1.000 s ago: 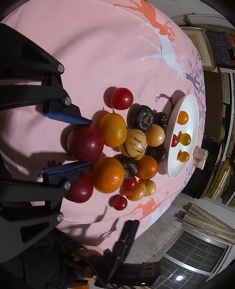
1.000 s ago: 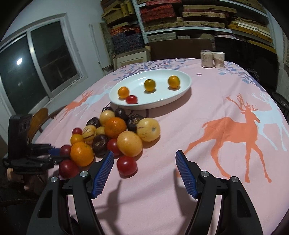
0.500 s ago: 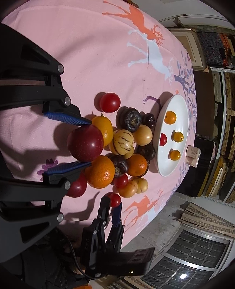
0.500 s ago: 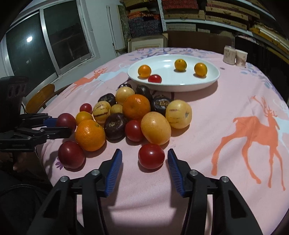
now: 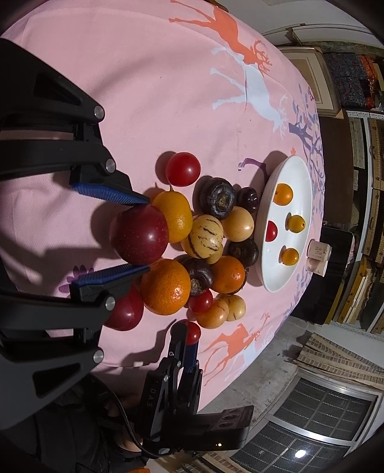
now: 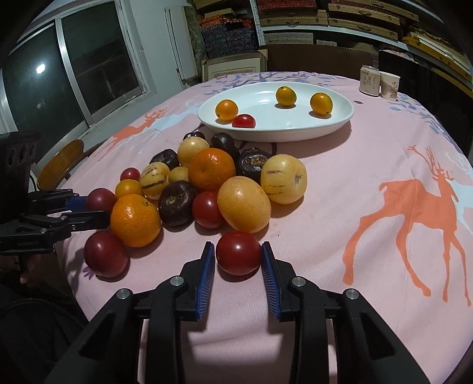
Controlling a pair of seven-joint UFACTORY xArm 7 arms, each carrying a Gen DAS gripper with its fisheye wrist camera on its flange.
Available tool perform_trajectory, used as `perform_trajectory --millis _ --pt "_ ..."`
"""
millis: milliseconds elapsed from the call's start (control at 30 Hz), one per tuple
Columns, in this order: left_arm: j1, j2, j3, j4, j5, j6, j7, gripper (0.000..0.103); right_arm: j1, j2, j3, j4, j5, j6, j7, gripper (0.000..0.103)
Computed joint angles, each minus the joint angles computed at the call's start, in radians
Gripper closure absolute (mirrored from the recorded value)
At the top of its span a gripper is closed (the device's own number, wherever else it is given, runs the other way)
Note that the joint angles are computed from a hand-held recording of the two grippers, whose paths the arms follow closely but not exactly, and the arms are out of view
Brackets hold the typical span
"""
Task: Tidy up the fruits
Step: 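Grasp a red tomato with the left gripper while the right gripper grasps another red tomato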
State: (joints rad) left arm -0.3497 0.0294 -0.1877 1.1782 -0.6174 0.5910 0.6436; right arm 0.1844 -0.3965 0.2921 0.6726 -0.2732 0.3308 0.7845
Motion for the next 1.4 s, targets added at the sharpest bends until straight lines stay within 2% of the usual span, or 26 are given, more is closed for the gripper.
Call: perform_trajectory --millis 100,267,833,900,967,1033,1200,1300,1400 --pt "0.0 0.013 0.001 0.002 0.026 0.001 -0.022 0.064 0.004 0.0 -0.005 -0.004 0.006 -0.005 -0.002 0.069" --pt "0.002 0.02 -0.006 -0.001 0.014 -0.007 -0.02 0.063 -0.009 -0.007 0.005 -0.006 -0.005 -0.002 0.019 0.072" --pt "-0.012 -0.025 0.004 -0.025 -0.034 -0.038 0.029 0.064 -0.048 -0.076 0.021 -0.046 -0.007 -0.044 0.053 0.072" --pt "-0.012 -0.024 0.005 -0.023 -0.024 -0.03 0.029 0.064 -0.044 -0.076 0.016 -0.048 0.002 -0.043 0.048 0.072" --pt "-0.017 -0.022 0.0 -0.027 0.038 -0.02 0.01 0.064 -0.046 -0.079 0.019 -0.048 0.002 -0.042 0.046 0.072" --pt "-0.022 -0.02 -0.004 -0.04 0.072 -0.05 -0.009 0.064 -0.048 -0.08 0.02 -0.051 0.003 -0.047 0.046 0.072" --pt "-0.015 0.028 -0.008 -0.01 0.054 -0.057 -0.037 0.057 -0.044 -0.076 0.016 -0.055 0.014 -0.057 0.037 0.072" --pt "-0.015 0.022 -0.017 -0.021 0.056 -0.07 -0.022 0.065 -0.049 -0.087 0.017 -0.062 0.016 -0.057 0.04 0.072" --pt "-0.018 0.011 -0.017 -0.033 0.073 -0.079 -0.032 0.065 -0.052 -0.091 0.015 -0.066 0.021 -0.064 0.04 0.072"
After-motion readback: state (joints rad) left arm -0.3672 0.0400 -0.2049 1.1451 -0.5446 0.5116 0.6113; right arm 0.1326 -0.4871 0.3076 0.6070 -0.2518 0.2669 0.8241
